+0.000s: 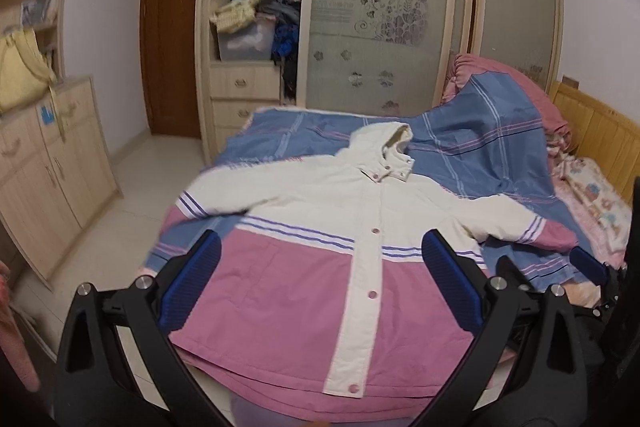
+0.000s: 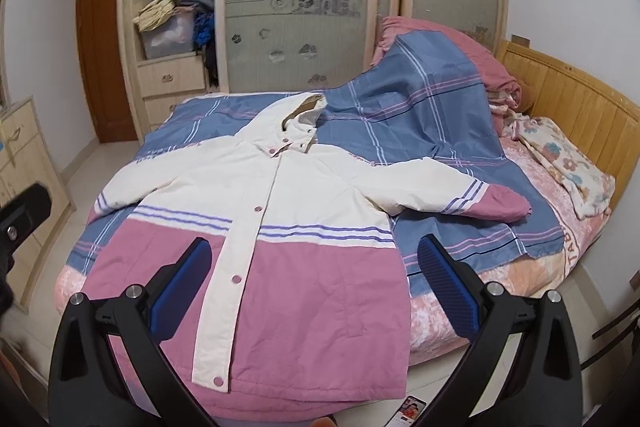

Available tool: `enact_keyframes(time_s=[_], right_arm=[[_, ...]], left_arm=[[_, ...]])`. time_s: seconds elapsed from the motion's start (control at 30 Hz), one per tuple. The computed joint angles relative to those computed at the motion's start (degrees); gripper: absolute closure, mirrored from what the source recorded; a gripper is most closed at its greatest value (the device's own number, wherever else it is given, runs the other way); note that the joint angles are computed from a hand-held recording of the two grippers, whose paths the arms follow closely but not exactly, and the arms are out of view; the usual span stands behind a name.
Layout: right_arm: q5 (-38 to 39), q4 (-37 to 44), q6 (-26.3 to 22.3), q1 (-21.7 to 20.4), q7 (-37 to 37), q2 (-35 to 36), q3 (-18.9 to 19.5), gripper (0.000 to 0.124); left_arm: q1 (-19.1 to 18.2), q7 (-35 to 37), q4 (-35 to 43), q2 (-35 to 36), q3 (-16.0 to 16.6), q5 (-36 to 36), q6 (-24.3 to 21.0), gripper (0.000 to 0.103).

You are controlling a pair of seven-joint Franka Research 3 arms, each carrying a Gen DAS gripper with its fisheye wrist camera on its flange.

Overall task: Fold large clothes
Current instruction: 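Grasp the pink sleeve cuff with the right gripper and lift it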

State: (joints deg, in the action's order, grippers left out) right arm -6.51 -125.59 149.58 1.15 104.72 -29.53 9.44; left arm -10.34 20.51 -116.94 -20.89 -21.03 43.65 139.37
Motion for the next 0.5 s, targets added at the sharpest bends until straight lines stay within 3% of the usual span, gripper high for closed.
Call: enact_keyframes(time_s=[0.13, 0.23, 0.37, 0.5], right_arm=[[6.31, 1.06, 1.16, 1.63, -2.71, 3.75, -5.65, 0.022], [15.94, 4.13, -1.14, 3.56, -8.22, 8.64, -12.42, 0.022], [38.41, 9.18, -5.62, 5.20, -18.68, 15.05, -23.23, 0.022], [57.41, 15.18, -10.77, 3.13, -27.44, 22.05, -29.60, 0.022]], left_arm=[[-0.26, 1.23, -1.04, 1.86, 2.34, -3.99, 2.94, 0.002], [0.31, 0.85, -0.61, 4.35, 2.76, -4.60, 3.96, 0.002], [-0.06, 3.65, 2.86, 9.92, 3.77, -5.86, 3.66, 0.002], [-1.15, 6.94, 6.99, 15.97, 5.48, -8.61, 4.79, 0.002]])
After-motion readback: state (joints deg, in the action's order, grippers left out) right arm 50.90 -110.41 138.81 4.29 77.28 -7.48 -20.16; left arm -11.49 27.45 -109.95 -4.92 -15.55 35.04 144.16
